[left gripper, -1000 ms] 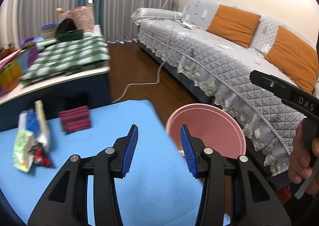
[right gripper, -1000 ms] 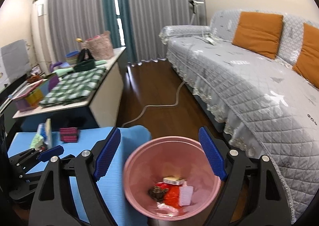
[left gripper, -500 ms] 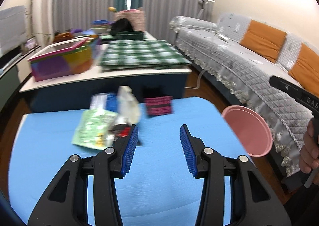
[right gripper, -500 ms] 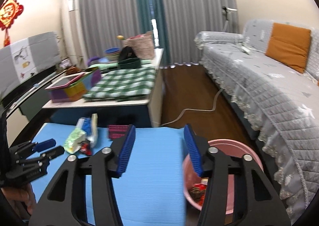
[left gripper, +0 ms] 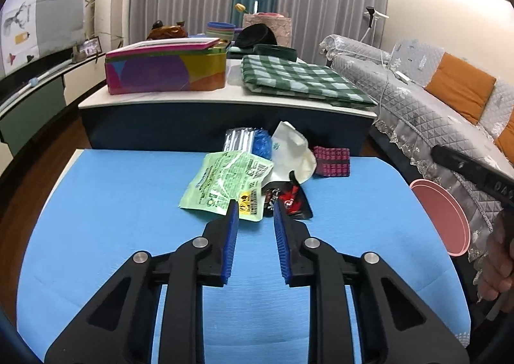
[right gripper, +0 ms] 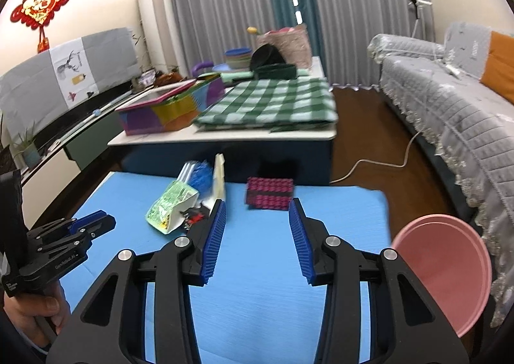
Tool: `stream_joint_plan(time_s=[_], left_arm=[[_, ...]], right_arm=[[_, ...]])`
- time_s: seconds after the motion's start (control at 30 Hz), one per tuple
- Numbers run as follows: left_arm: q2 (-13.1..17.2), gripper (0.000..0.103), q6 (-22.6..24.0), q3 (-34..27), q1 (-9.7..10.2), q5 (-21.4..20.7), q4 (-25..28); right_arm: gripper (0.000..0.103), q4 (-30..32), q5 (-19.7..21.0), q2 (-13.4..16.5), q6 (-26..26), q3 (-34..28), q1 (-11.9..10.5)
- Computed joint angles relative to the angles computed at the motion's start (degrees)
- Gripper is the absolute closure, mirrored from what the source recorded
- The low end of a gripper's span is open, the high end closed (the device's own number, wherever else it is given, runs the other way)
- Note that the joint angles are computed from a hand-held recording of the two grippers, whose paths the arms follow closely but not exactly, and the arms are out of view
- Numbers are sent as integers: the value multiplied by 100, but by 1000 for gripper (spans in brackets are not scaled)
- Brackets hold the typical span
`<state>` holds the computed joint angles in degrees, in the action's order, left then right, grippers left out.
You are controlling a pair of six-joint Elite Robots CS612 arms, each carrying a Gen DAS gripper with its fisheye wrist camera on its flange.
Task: Collect trash
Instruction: 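Move both tools back from bucket to the table, then move left tool toward green snack wrapper while right tool moves toward red-black snack bag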
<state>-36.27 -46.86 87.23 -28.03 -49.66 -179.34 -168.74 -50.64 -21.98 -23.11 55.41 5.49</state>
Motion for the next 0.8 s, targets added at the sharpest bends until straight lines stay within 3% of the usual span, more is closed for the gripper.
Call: stream_joint_plan(time_s=[0.5,0.8], left_arm=[[204,81,-352,-164,200,-161,46],[349,81,-529,-344,321,-361,148]], right_arm=[[65,966,-233,520,-549,-721,331],[65,2043,-385,926,-808,-1500,470]])
